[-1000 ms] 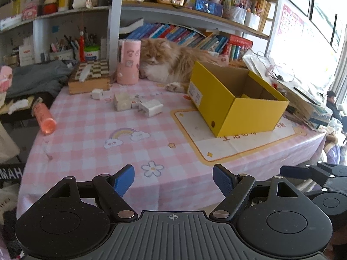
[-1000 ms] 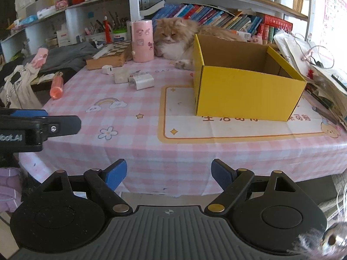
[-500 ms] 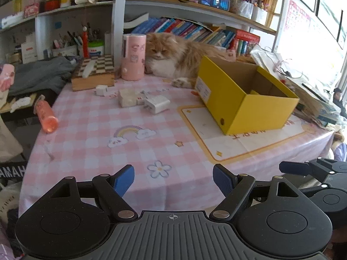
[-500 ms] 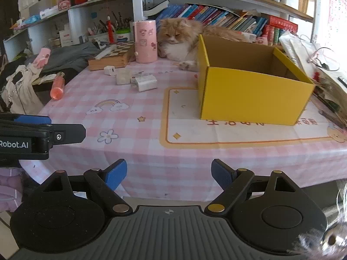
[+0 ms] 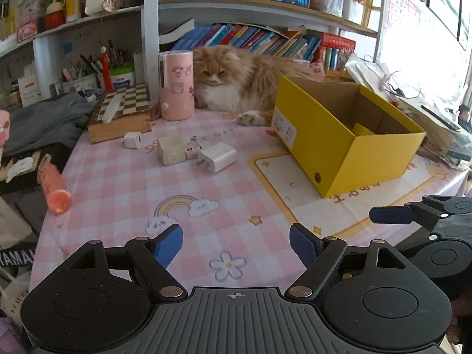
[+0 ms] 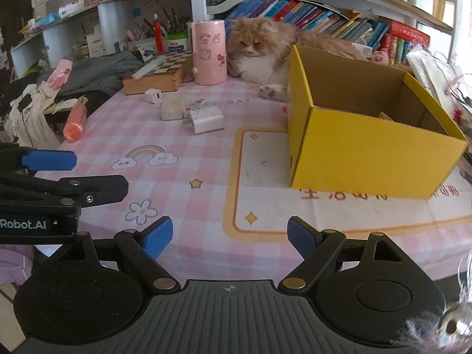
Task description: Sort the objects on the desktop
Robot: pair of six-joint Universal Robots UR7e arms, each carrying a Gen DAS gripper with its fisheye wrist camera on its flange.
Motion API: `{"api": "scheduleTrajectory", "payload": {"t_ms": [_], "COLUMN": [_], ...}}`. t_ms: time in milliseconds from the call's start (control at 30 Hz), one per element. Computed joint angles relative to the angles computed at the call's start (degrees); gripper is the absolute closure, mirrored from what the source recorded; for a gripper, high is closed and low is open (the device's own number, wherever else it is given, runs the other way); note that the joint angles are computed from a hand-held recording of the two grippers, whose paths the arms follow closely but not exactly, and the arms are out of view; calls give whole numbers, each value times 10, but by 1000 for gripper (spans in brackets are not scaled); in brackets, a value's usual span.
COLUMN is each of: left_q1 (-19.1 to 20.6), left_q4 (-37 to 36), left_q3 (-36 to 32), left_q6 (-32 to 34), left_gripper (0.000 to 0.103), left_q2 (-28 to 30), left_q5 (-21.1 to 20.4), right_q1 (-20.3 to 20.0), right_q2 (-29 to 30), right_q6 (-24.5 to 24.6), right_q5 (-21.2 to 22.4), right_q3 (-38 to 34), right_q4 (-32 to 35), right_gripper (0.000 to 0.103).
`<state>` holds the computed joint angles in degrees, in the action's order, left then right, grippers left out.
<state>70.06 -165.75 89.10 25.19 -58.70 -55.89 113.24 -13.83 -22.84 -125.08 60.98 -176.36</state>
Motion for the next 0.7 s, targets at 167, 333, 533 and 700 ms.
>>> {"api": "scheduleTrajectory", "payload": {"t_ms": [167,333,533,700], "left_q1": [4,9,16,17], "left_q4": [21,25,20,27], "left_q3": [-44,-96,-165,-210], "left_q6": [-1,-13,-20,-25], "left_gripper": [21,21,21,21], "left_q2": [26,57,98,128], "left_q5": [3,12,35,49], "right_q1": [-6,-13,-22,-30], "right_q2": [20,41,66,87], "right_q6": [-17,-28,-51,-64], "right_q5": [13,26,43,58], "right_q3": [-52,-108,-178,-235], "right_q4": [35,67,116,155], "right_gripper": [19,19,19,19]}}
